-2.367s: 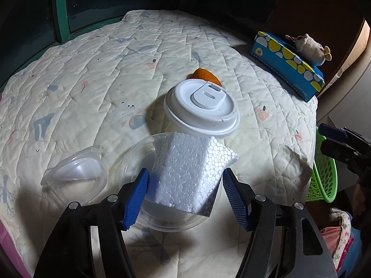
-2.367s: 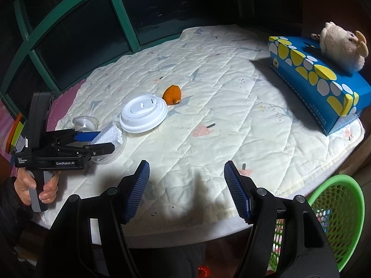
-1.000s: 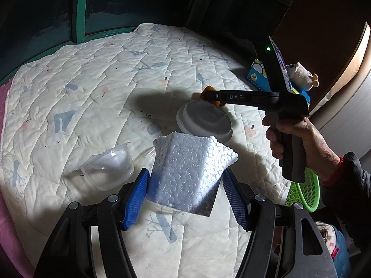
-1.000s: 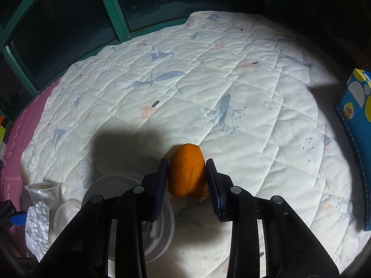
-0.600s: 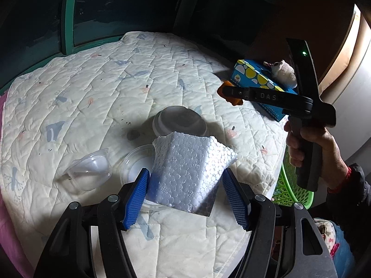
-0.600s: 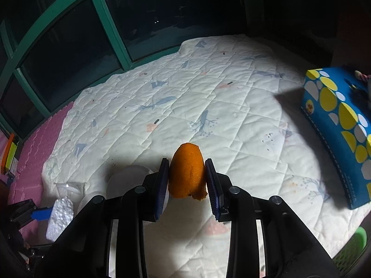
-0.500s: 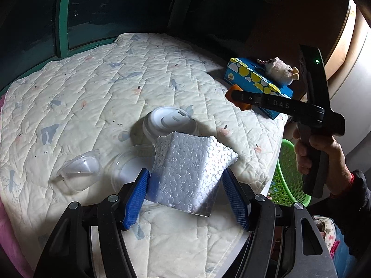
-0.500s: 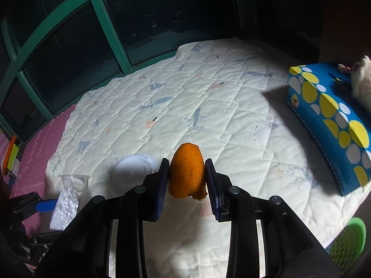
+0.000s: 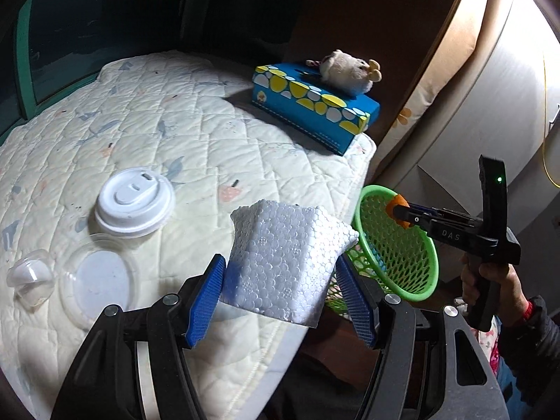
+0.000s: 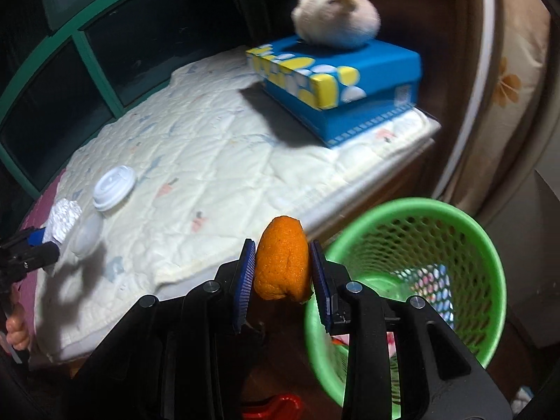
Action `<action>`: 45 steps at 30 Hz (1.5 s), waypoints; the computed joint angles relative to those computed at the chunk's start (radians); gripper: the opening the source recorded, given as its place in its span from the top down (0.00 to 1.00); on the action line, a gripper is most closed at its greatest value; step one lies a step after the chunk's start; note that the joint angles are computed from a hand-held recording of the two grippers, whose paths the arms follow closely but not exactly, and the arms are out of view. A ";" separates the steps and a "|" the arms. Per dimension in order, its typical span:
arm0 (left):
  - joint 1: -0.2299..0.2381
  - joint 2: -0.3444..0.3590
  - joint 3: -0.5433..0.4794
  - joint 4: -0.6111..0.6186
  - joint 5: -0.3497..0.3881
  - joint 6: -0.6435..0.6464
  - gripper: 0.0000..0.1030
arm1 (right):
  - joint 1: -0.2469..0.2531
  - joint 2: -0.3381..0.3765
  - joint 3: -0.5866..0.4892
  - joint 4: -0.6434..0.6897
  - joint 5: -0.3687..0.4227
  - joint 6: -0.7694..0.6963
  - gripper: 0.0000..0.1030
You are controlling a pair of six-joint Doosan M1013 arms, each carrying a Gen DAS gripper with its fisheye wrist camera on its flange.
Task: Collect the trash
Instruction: 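Carry foam block and orange peel over the green basket and open both grippers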
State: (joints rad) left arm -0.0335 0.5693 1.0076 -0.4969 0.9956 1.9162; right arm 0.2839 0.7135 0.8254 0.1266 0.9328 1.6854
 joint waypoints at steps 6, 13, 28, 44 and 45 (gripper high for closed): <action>-0.044 0.025 -0.036 -0.009 0.037 0.006 0.39 | -0.041 -0.034 0.107 -0.032 -0.002 0.096 0.68; -0.090 0.058 -0.088 -0.012 0.075 0.016 0.39 | -0.068 -0.057 0.185 0.001 -0.018 0.135 0.65; -0.165 0.166 -0.248 -0.022 0.169 0.001 0.39 | -0.094 -0.148 0.309 0.034 -0.152 0.149 0.50; -0.223 0.260 -0.367 0.002 0.259 -0.053 0.39 | -0.111 -0.241 0.431 0.026 -0.273 0.196 0.45; -0.225 0.262 -0.369 0.001 0.260 -0.050 0.38 | -0.112 -0.242 0.434 0.027 -0.275 0.197 0.45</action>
State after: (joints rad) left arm -0.2588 0.8315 0.6390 -0.4955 1.2552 1.8659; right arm 0.1718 0.4712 1.2593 0.1538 0.6576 1.8825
